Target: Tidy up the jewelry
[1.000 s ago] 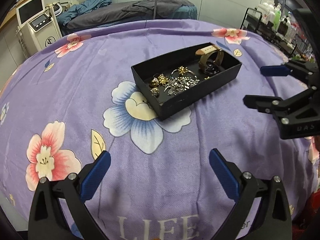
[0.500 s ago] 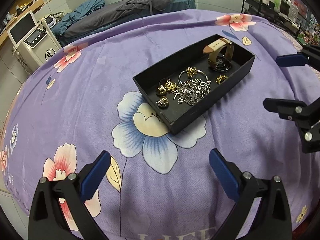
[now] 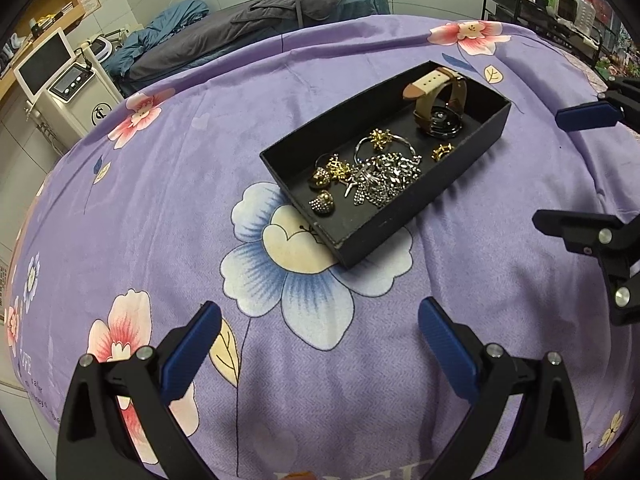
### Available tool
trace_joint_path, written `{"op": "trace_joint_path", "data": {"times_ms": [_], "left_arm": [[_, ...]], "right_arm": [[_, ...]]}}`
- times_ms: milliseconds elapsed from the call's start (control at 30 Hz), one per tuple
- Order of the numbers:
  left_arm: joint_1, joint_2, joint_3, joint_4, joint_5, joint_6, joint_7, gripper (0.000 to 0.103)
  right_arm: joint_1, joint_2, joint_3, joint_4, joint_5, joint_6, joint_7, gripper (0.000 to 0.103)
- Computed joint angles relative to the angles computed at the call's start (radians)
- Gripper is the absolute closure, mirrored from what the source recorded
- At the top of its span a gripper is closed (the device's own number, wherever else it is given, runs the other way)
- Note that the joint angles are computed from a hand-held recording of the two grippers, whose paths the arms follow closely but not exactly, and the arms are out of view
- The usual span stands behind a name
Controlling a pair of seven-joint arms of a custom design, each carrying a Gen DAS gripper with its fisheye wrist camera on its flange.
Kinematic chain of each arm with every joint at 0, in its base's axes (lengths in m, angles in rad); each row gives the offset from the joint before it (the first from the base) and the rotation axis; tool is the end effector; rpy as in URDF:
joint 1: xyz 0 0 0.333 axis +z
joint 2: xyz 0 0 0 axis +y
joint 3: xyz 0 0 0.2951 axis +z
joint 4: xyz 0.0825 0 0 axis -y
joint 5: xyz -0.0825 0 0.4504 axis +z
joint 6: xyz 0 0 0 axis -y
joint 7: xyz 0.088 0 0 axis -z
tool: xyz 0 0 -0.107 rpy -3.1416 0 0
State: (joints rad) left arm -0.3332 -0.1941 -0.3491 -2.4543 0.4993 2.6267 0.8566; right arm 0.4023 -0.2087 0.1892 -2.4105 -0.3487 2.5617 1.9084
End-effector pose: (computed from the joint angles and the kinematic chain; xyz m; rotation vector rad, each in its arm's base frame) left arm 0.4160 -0.3489 0.3381 -1.5271 2.2283 -0.4104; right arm 0.4555 0.3111 0.3676 -2.4638 1.4351 -0.5425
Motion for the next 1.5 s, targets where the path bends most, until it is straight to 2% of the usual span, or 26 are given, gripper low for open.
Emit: {"op": "trace_joint_path", "data": {"times_ms": [1067, 1367, 1500], "left_arm": [[0.001, 0.008, -0.003, 0.005, 0.022, -0.010, -0.028, 0.006], [-0.004, -0.004, 0.005, -0.016, -0.003, 0.045, -0.007, 0.006], [0.011, 0.002, -0.020, 0.000, 0.067, 0.000, -0.059, 0.006]], "right_arm": [[-0.005, -0.003, 0.004, -0.008, -0.039, -0.010, 0.020, 0.016], [-0.004, -0.003, 0.005, -0.008, -0.044, -0.013, 0.024, 0.016], [-0.003, -0.002, 0.005, -0.007, -0.045, -0.014, 0.024, 0.016]]}}
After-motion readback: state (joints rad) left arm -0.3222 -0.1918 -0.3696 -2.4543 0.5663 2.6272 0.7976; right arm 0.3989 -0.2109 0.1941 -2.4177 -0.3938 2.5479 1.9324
